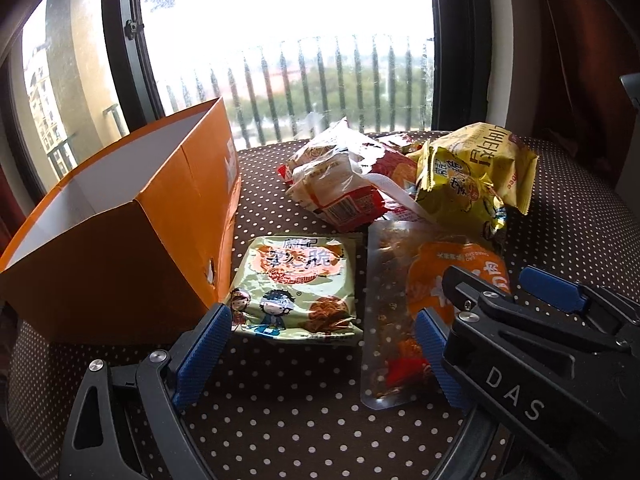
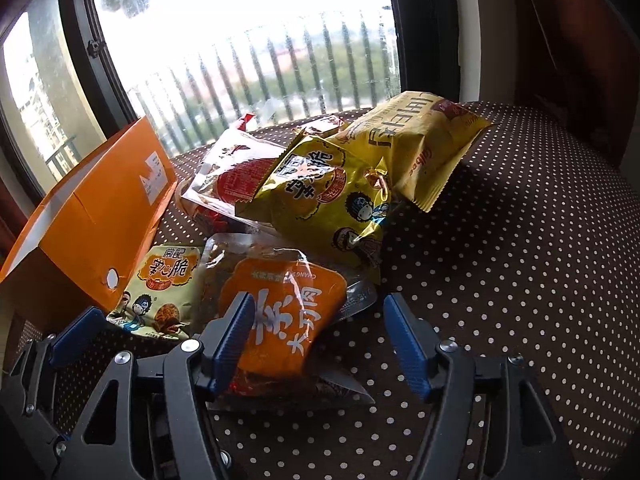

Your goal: Organize snacks

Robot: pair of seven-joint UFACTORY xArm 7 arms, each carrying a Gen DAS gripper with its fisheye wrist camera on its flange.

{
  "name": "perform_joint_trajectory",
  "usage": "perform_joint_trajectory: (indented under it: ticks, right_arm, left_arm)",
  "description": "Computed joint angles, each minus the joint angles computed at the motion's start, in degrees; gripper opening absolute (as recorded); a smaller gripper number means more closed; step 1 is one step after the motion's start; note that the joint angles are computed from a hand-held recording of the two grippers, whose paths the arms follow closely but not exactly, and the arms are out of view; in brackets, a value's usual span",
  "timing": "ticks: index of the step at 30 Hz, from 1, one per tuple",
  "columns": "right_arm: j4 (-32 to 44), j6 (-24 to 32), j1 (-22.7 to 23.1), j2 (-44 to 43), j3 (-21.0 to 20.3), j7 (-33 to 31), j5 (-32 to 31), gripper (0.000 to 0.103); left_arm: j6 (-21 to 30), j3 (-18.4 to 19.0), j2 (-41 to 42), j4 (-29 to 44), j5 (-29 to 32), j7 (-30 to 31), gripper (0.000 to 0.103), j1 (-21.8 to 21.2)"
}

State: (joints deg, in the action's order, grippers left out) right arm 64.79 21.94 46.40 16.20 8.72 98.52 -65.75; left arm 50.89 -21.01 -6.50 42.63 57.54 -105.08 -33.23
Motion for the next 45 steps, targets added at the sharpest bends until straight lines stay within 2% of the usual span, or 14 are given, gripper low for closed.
perform_joint_trajectory:
  ticks: [2,6,7,8,9,14,16,18,25,27,31,35,40,45]
  right_arm:
    - [2.6,0.0,-0.3,2.4,0.6,-3.3,3.4,0.07]
    - [4.9,-2.9,0.7,4.9,-1.0,-5.9,6.0,0.068]
    - [4.9,-5.5,1.2,5.6,-2.2,-6.7,7.1,0.052]
    - [4.7,-10.6,-0.7,6.6,-1.4,-7.8,8.2,0.041]
    - [4.5,-13.5,-1.4,7.2,-1.2,-8.3,9.1,0.039]
    - [2.7,-15.9,3.4,5.8,-6.7,-7.3,10.0,0.033]
    - [1.7,-14.5,6.7,4.2,-10.1,-4.9,8.0,0.031]
    - [1.2,-11.8,7.8,2.4,-10.7,-3.1,5.0,0.031]
    - [3.9,-7.0,4.3,3.3,-5.7,-3.9,3.5,0.031]
    - [5.1,-6.6,3.6,4.4,-4.8,-5.1,4.4,0.031]
    - [4.9,-6.0,3.6,4.5,-4.7,-5.6,5.1,0.031]
    - [4.9,-5.2,3.8,4.4,-4.5,-5.8,5.5,0.031]
    - [4.0,-3.3,4.4,3.2,-4.3,-4.1,3.8,0.031]
    - [1.3,-1.5,3.7,0.6,-2.5,-1.9,1.8,0.031]
  left_arm:
    - [0.0,0.4,0.1,-0.2,-0.5,0.4,0.093,0.3]
    - [0.3,0.7,-0.2,-0.8,-0.7,0.3,0.092,0.7]
    - [0.4,0.7,0.1,-0.7,-1.0,0.7,0.092,0.8]
    - [0.1,0.8,0.2,-0.7,-1.2,0.8,0.092,0.9]
    - [-0.2,0.9,0.3,-0.7,-1.3,0.9,0.092,1.0]
    - [0.2,0.8,0.9,0.0,-1.4,1.0,0.092,0.8]
    - [-1.2,1.3,0.3,-0.4,-1.6,1.0,0.092,1.0]
    - [-3.3,1.8,-0.5,-1.0,-1.7,0.8,0.092,1.7]
    - [-5.3,2.0,0.6,-0.9,-0.2,-0.4,0.092,3.4]
    - [-7.3,2.8,1.3,-1.1,-1.1,0.4,0.088,3.9]
    - [-6.5,2.7,2.2,-0.9,-0.4,0.4,0.083,3.5]
    - [-7.1,2.8,2.6,-0.7,-0.2,1.3,0.074,3.0]
    - [-9.9,2.9,0.3,-2.6,-1.0,1.8,0.073,2.7]
    - [-10.5,0.7,-2.5,-4.1,-1.6,0.4,0.073,2.8]
